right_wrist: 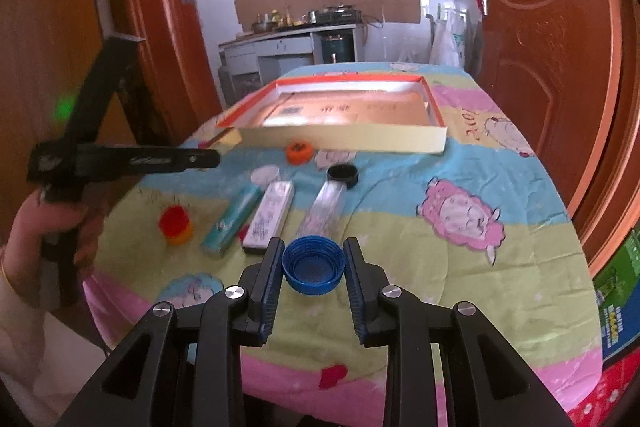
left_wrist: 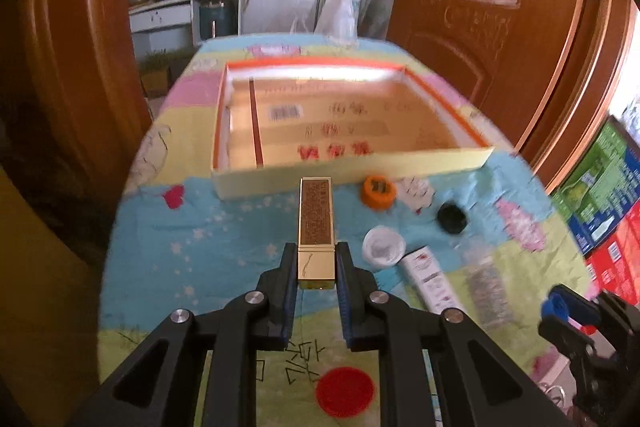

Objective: Organize rigid objects
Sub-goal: 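Carry the blue cap into the tray with the right tool while the left tool sets the gold box there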

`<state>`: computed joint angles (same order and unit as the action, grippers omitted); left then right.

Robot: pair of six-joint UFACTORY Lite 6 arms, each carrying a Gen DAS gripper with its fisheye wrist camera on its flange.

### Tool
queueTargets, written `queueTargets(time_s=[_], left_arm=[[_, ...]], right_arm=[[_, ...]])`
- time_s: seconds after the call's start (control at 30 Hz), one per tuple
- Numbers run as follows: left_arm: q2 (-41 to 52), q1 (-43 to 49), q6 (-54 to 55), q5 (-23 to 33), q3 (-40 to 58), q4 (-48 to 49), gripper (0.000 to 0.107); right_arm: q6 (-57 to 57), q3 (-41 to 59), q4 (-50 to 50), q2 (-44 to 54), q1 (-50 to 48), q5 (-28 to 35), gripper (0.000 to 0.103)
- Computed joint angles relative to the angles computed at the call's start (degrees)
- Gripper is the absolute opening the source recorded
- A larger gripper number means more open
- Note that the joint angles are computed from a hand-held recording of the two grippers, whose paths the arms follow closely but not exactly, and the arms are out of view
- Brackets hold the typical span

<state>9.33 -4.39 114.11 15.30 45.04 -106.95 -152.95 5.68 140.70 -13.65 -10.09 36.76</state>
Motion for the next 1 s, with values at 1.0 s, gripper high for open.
queueTargets(time_s=[1.0], left_arm=[[55.49, -2.57, -100.11, 24.01, 94.33, 91.07, 0.018]], right_arm=[[95.65, 119.32, -92.43, 72.47, 1.78, -5.07, 0.03]])
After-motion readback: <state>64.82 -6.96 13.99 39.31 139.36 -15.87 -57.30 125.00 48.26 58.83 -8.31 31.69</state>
